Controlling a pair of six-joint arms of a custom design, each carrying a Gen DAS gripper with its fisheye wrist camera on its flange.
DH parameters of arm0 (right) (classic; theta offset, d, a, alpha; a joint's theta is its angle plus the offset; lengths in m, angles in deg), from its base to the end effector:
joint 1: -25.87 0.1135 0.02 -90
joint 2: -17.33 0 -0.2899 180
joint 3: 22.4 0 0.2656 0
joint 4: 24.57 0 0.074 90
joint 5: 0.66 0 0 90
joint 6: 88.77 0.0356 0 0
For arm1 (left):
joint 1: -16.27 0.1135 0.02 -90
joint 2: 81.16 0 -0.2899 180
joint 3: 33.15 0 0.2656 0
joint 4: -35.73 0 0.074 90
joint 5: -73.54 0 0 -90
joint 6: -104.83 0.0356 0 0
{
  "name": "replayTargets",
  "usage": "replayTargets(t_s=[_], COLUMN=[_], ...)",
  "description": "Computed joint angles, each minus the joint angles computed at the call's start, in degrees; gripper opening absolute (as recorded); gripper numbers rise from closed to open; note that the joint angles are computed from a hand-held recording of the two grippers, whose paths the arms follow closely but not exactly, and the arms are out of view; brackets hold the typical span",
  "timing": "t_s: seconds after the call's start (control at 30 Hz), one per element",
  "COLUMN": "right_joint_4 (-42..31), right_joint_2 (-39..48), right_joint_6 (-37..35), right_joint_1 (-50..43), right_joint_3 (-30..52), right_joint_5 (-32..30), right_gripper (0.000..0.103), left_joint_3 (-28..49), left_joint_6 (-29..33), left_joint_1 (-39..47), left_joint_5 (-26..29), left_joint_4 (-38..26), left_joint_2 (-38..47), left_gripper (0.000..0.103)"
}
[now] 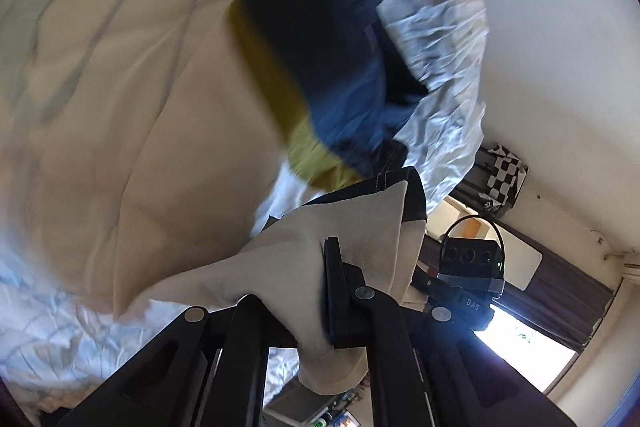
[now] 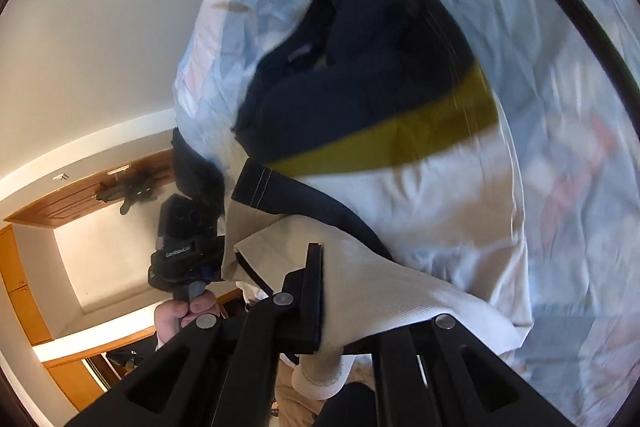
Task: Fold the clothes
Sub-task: 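Fold the held hem with both grippers over onto the navy collar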
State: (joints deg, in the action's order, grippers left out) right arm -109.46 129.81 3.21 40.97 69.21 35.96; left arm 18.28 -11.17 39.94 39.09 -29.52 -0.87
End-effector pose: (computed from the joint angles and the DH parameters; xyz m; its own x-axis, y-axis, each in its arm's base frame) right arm 0.3335 0.1196 0.1951 -0.9267 -0.2287 0.2981 0.0871 0.6410 0.7626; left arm 0.1922 0.0522 0.1772 -0.6978 -0.5766 0.4250 -0.6532 0.2688 -0.7078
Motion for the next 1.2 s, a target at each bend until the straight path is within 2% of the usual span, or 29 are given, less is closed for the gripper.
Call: replayTargets(t_s=[0.2, 0.47, 0.63, 0.67, 0.73, 0.97, 1.0, 1.03, 1.1, 1.17, 1.2], right_joint_4=[-3.87, -2.90, -0.68, -0.16, 1.28, 2.99, 3.29, 3.86, 5.11, 6.31, 6.83], right_joint_2=[4.57, 13.60, 17.68, 17.95, 18.07, 18.63, 18.61, 18.53, 17.49, 15.82, 14.90], right_joint_6=[-0.89, 2.76, 5.64, 6.01, 6.63, 8.34, 8.87, 9.98, 11.50, 10.06, 8.69], right_joint_1=[0.70, 1.64, 3.38, 3.70, 4.07, 4.66, 4.81, 4.85, 5.49, 6.76, 7.47], right_joint_3=[11.08, 20.84, 24.37, 24.51, 24.04, 23.65, 23.71, 23.64, 23.43, 22.97, 22.66], right_joint_5=[-0.15, 2.84, 7.26, 7.68, 8.05, 8.54, 8.62, 8.47, 11.82, 16.87, 19.30], right_gripper=[0.005, 0.005, 0.008, 0.011, 0.025, 0.038, 0.050, 0.068, 0.102, 0.103, 0.103], left_joint_3=[7.43, 11.33, 11.64, 11.71, 11.49, 11.20, 11.01, 11.42, 12.57, 13.30, 13.99], left_joint_6=[1.26, -2.48, -5.30, -5.30, -5.53, -5.14, -5.22, -5.27, -4.85, -3.18, -1.30], left_joint_1=[0.76, -1.27, -2.53, -2.79, -3.09, -2.28, -2.30, -2.44, -2.98, -3.50, -3.94], left_joint_5=[-0.77, -3.67, -7.09, -7.63, -8.38, -8.88, -8.95, -9.46, -11.60, -12.15, -12.00], left_joint_4=[-1.13, 6.18, 10.25, 10.60, 11.43, 11.28, 11.23, 10.68, 8.77, 7.63, 6.29], left_joint_2=[2.86, 11.55, 15.36, 15.70, 16.22, 17.59, 17.55, 17.92, 18.31, 17.65, 17.28], left_gripper=[0.006, 0.006, 0.006, 0.006, 0.006, 0.006, 0.007, 0.008, 0.025, 0.072, 0.084])
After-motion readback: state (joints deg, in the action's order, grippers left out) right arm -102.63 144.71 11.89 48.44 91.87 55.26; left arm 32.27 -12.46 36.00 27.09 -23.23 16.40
